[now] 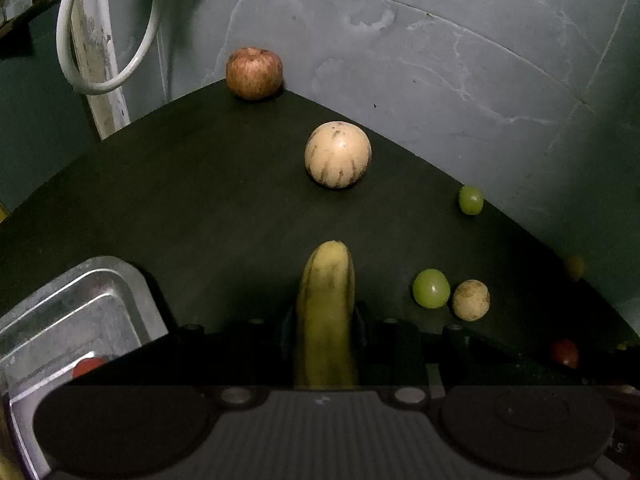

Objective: Organize fruits
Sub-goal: 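Move the left tool to the other banana while the right tool approaches another red tomato, then close the left tool on the banana while the right tool grasps the red tomato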

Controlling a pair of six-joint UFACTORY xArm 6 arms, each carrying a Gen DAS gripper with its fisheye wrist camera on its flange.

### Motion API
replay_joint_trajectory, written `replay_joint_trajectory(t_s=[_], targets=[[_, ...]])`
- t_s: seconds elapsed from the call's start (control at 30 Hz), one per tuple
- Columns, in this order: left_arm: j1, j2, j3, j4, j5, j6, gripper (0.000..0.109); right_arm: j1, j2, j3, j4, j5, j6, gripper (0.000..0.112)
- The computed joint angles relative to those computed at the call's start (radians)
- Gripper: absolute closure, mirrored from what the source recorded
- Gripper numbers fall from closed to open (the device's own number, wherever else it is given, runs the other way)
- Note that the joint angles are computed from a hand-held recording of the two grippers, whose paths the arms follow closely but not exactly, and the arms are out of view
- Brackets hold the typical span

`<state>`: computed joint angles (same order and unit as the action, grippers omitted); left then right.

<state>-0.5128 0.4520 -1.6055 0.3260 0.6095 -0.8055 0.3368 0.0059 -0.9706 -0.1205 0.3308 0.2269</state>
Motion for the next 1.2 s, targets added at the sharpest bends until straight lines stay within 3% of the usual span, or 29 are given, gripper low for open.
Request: replay_joint_trajectory(t_s=[0.37, 1.2], targets=[[0.002, -0.044, 0.045, -0.022, -0.036, -0.015, 0.076, 0.013, -0.014, 0.002, 0.004, -0.014, -0.004, 0.080], [-0.017, -0.277, 0.217, 0.164, -0.022, -0.200, 0.076, 0.078, -0.148, 0.003, -0.012, -0.038, -0.013, 0.080]])
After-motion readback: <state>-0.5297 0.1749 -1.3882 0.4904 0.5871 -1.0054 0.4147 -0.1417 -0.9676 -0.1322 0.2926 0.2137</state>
